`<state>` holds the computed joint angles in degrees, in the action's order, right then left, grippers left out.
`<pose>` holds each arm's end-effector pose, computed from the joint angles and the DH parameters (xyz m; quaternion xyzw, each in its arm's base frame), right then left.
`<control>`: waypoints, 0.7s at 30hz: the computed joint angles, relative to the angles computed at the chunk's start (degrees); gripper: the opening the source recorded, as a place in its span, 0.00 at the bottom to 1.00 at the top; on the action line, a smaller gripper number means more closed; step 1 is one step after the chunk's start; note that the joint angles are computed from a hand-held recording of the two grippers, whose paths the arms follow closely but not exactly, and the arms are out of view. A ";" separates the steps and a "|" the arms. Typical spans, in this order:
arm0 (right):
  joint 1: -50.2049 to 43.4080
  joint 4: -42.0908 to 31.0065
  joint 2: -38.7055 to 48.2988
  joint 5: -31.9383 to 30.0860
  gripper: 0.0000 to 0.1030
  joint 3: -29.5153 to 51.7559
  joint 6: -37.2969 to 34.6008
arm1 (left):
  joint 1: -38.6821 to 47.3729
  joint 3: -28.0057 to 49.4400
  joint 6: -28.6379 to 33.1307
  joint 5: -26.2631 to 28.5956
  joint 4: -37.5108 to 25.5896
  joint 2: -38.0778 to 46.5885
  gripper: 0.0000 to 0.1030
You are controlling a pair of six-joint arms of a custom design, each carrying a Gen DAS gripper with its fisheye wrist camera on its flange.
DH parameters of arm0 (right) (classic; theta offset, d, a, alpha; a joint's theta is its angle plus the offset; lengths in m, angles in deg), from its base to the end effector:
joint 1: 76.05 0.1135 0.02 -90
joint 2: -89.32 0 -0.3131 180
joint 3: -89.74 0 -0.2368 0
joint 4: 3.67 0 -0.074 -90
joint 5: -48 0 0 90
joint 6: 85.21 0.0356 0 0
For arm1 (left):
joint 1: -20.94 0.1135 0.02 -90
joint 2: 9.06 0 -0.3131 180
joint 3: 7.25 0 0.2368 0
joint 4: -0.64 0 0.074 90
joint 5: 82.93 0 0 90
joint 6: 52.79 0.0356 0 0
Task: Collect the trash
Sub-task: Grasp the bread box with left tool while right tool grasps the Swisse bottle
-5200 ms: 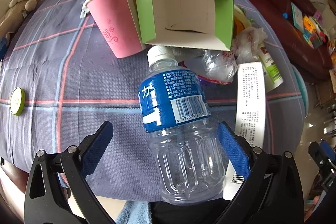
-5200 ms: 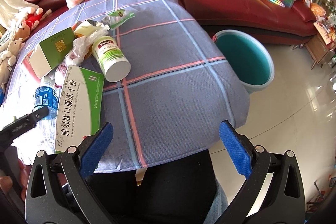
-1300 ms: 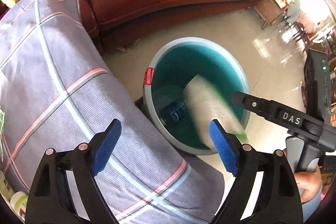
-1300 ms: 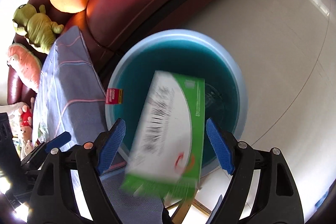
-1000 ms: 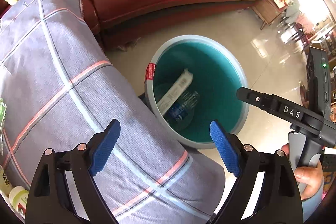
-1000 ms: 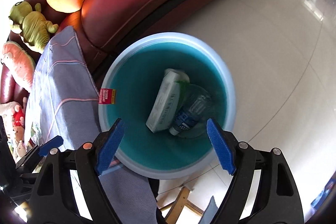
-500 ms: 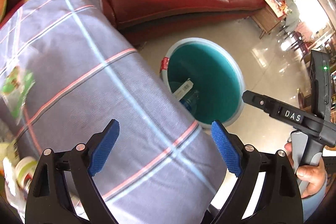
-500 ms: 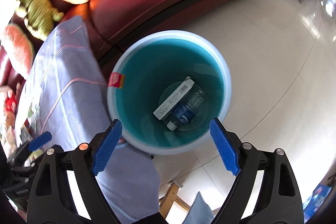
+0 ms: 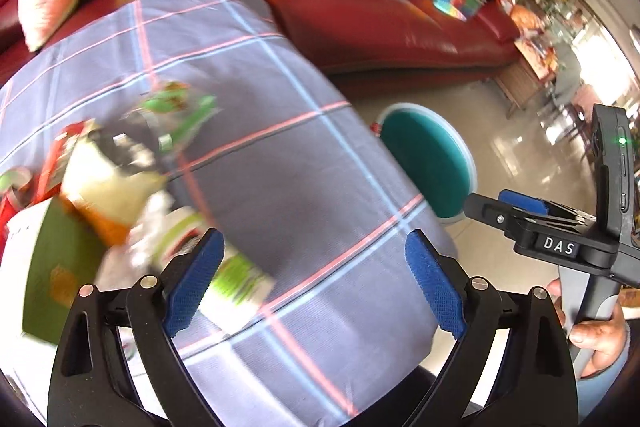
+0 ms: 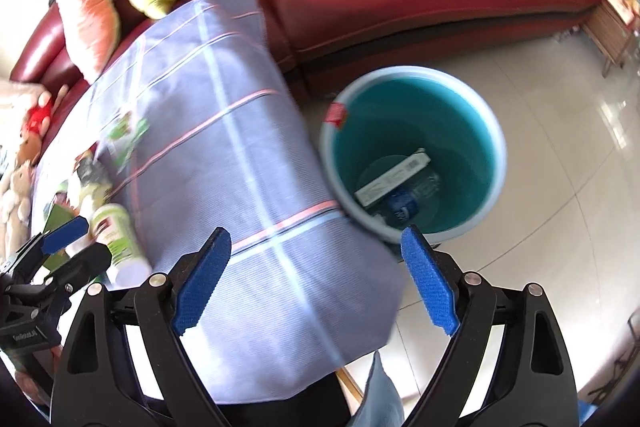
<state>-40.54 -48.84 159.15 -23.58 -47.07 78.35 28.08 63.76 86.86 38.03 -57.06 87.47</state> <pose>0.1346 0.0822 0.1988 0.3417 0.9132 0.0354 0.2193 0.2817 0.0168 0.2188 0.3635 0.8909 -0.2073 0.1768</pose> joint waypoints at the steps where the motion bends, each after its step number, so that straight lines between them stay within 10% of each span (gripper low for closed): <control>1: 1.71 -0.69 1.10 0.52 0.80 1.37 0.82 | 2.10 0.99 1.32 0.52 -1.25 0.45 0.90; 21: 18.75 -7.68 27.85 4.86 0.81 31.92 -0.45 | 31.71 25.78 19.06 3.63 -18.52 17.65 0.92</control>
<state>-21.78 -56.52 187.00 -18.72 -15.15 77.90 59.80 89.54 105.92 41.67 -75.59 105.12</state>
